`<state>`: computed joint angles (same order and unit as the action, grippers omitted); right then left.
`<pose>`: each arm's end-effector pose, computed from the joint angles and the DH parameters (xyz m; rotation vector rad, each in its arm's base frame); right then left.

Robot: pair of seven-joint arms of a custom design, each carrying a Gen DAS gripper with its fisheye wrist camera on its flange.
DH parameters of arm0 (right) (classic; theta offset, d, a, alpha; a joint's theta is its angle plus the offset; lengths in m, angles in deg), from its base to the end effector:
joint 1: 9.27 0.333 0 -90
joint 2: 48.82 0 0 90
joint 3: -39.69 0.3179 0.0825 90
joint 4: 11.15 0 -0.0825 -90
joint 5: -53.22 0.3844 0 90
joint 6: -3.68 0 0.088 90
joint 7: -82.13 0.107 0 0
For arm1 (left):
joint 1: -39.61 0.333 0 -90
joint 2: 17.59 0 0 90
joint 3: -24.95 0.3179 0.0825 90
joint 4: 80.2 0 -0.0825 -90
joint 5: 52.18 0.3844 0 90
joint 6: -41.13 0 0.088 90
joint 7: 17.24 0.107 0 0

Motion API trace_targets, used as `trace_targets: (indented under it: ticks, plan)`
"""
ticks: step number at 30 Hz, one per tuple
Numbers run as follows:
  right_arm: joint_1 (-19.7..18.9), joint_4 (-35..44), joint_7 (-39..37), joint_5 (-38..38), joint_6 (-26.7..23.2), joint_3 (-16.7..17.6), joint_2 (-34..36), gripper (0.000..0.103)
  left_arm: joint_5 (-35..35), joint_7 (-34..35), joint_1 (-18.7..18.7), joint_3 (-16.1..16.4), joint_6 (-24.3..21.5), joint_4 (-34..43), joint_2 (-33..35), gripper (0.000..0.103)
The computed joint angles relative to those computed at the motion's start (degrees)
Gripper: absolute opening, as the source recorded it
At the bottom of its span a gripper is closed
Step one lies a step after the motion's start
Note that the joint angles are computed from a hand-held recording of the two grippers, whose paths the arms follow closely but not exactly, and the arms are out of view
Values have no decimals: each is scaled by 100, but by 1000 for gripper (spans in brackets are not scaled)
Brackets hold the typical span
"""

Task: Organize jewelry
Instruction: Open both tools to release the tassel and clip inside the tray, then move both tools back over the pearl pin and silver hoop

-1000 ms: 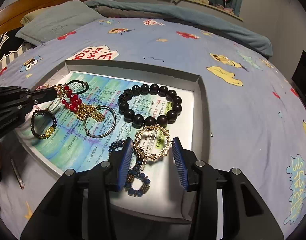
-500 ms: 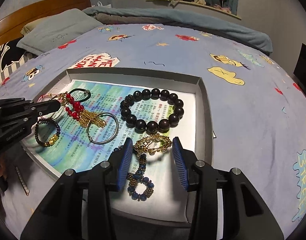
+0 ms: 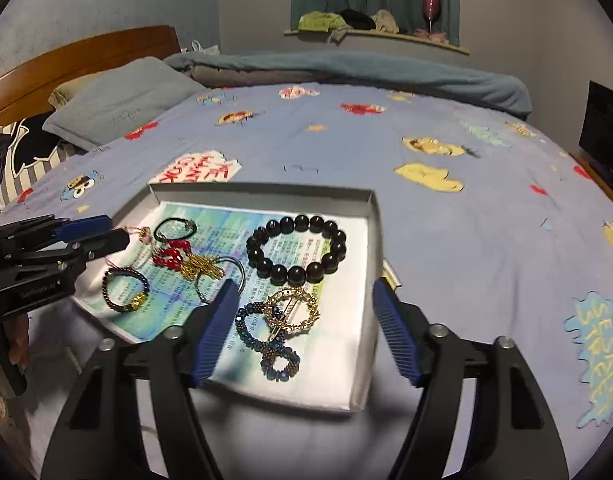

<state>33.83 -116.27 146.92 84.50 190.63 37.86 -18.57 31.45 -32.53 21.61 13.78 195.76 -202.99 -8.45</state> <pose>0.5498 0.4174 0.3436 -2.0357 1.0740 -0.4800 0.4872 -0.3080 0.3540 -1.7718 1.6341 -0.7718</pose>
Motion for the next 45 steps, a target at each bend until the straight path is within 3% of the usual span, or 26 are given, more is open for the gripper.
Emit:
trace_targets:
  ticks: [3,5,10,13,15,19,22,27,30,36,42,45]
  plan:
    - [-348,-387,-146,44,237,426,-332,91,-273,114,-44,-88,-140,-224,-300,78]
    - [-621,-631,-279,74,273,737,-545,94,-531,280,-62,-170,-238,-424,-538,83]
    - [-215,-1281,-549,351,606,411,-1044,97,-828,312,-118,-390,-602,-868,-1088,91]
    - [-281,-1604,-738,521,736,570,-1284,97,-979,232,-135,-532,-737,-1145,-1423,93]
    - [-540,-1819,-738,538,855,903,-1407,97,-1035,173,-155,-635,-896,-1274,-1570,94]
    - [-1464,-2178,-229,14,1052,1912,-1473,97,-1140,-53,-238,-819,-1165,-1517,-1747,94]
    - [-1627,-2285,95,-272,1202,2135,-1380,97,-967,-537,-282,-908,-1240,-1659,-1737,95]
    - [-1293,-2244,188,-213,1219,1898,-1145,97,-703,-1056,-290,-838,-942,-1737,-1486,94]
    - [-979,-2173,13,-24,1250,1650,-1023,97,-707,-987,-349,-827,-1096,-1669,-1263,95]
    - [-949,-2177,-177,-83,1386,1679,-857,97,-382,-1289,-391,-689,-838,-1652,-1010,95]
    - [-1349,-2174,-59,-554,1484,2062,-696,97,25,-1427,-391,-561,-437,-1441,-662,95]
    - [-1196,-2150,-189,-553,1494,1931,-663,97,195,-1547,-381,-502,-307,-1387,-573,95]
